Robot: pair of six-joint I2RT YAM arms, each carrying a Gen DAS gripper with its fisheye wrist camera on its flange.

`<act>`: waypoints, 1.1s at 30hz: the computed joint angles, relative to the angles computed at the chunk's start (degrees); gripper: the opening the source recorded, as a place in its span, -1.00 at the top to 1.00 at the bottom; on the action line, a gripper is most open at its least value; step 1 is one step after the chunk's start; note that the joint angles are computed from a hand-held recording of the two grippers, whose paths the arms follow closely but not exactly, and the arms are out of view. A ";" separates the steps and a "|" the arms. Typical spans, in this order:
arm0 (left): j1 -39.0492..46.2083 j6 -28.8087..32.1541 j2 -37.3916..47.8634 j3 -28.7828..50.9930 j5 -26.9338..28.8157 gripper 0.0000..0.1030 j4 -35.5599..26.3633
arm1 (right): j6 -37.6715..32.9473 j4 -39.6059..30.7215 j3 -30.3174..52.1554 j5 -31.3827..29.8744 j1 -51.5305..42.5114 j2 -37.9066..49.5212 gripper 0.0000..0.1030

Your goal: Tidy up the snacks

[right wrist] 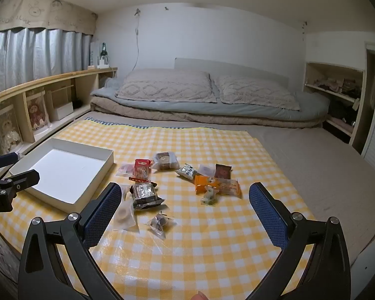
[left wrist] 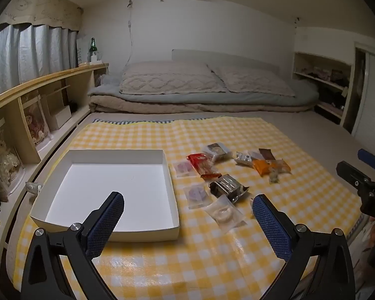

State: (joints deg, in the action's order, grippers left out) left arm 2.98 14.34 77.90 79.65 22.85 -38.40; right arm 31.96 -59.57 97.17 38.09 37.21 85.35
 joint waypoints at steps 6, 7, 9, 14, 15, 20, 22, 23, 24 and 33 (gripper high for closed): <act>0.00 0.06 0.02 0.07 -0.07 -1.00 -0.11 | -0.04 0.15 -0.15 -0.01 -0.04 0.00 -1.00; 0.00 0.01 -0.02 0.03 -0.08 -1.00 -0.06 | -0.03 0.19 -0.21 0.01 -0.01 -0.03 -1.00; -0.05 -0.04 -0.10 -0.06 -0.09 -1.00 -0.04 | -0.02 0.10 -0.15 -0.09 -0.09 0.04 -1.00; 0.06 0.02 0.09 0.18 0.05 -1.00 -0.23 | 0.04 0.05 -0.10 -0.14 -0.18 -0.04 -1.00; 0.09 0.03 0.10 0.20 0.05 -1.00 -0.23 | -0.03 -0.08 0.04 -0.11 -0.10 0.05 -1.00; 0.12 0.06 0.12 0.22 0.07 -1.00 -0.26 | -0.06 -0.21 0.21 -0.18 -0.15 0.07 -1.00; 0.09 0.03 0.12 0.22 0.06 -1.00 -0.26 | -0.05 -0.28 0.32 -0.17 -0.14 0.12 -1.00; 0.09 0.03 0.12 0.22 0.06 -1.00 -0.26 | -0.08 -0.29 0.37 -0.17 -0.14 0.14 -1.00; 0.09 0.03 0.12 0.22 0.06 -1.00 -0.26 | -0.10 -0.34 0.42 -0.17 -0.15 0.18 -1.00; 0.16 0.09 0.17 0.32 0.16 -1.00 -0.38 | 0.01 -0.57 0.66 -0.16 -0.14 0.30 -1.00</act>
